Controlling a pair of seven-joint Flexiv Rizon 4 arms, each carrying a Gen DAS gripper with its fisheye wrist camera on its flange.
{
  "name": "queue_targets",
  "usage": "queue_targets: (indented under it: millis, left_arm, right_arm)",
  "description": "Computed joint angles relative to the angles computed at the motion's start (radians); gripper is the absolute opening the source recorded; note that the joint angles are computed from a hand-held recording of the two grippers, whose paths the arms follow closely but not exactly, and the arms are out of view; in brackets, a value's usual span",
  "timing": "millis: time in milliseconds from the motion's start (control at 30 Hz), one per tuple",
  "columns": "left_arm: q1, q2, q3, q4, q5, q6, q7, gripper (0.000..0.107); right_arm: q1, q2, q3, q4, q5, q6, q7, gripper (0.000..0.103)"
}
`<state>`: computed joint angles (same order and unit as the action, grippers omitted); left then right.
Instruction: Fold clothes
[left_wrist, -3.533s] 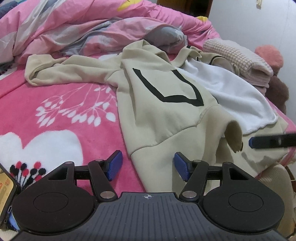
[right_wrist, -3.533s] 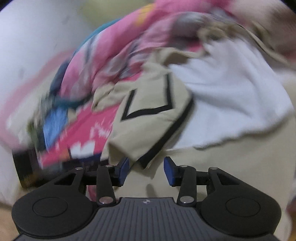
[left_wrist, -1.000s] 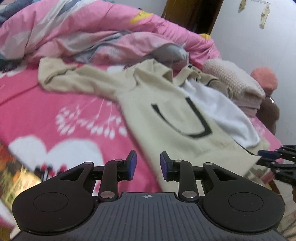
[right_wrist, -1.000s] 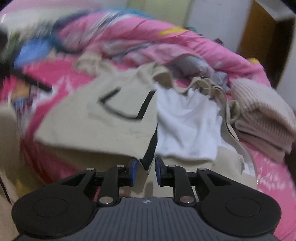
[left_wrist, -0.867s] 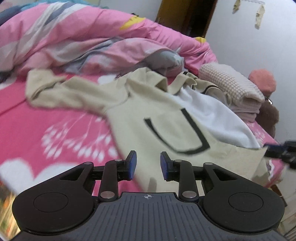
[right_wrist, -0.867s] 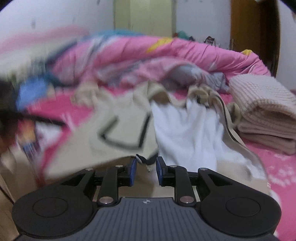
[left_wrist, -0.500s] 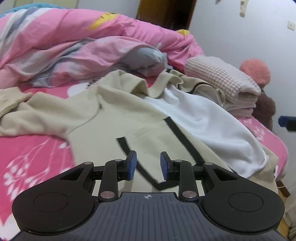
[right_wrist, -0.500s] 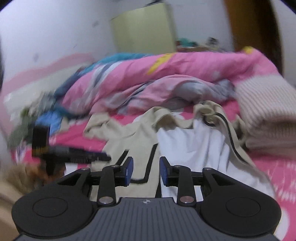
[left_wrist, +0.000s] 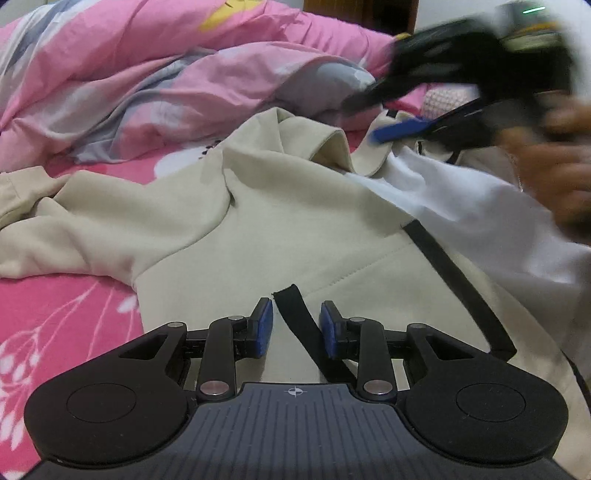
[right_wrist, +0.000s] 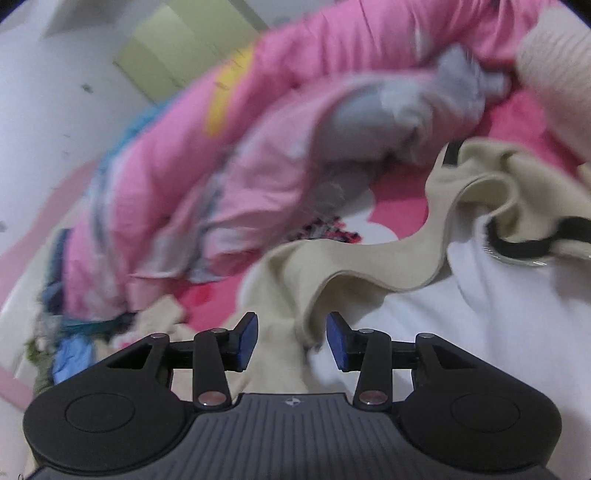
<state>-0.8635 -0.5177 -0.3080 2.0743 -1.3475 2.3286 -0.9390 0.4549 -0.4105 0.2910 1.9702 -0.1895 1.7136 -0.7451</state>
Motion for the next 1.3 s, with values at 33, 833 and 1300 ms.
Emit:
queue_targets:
  millis: [33, 833, 1300]
  left_arm:
    - [0.005, 0.002, 0.003, 0.012, 0.024, -0.002, -0.022, 0.03]
    - [-0.009, -0.012, 0.032, 0.025, 0.075, 0.02, -0.072, 0.032]
    - [0.021, 0.031, 0.059, 0.102, 0.17, 0.027, -0.308, 0.035]
  right_arm:
    - [-0.006, -0.032, 0.006, -0.033, -0.003, -0.024, 0.003, 0.043]
    - [-0.028, -0.282, -0.019, -0.44, -0.14, 0.116, 0.01, 0.004]
    - [0.082, -0.242, -0.186, -0.455, -0.097, -0.182, -0.091, 0.04]
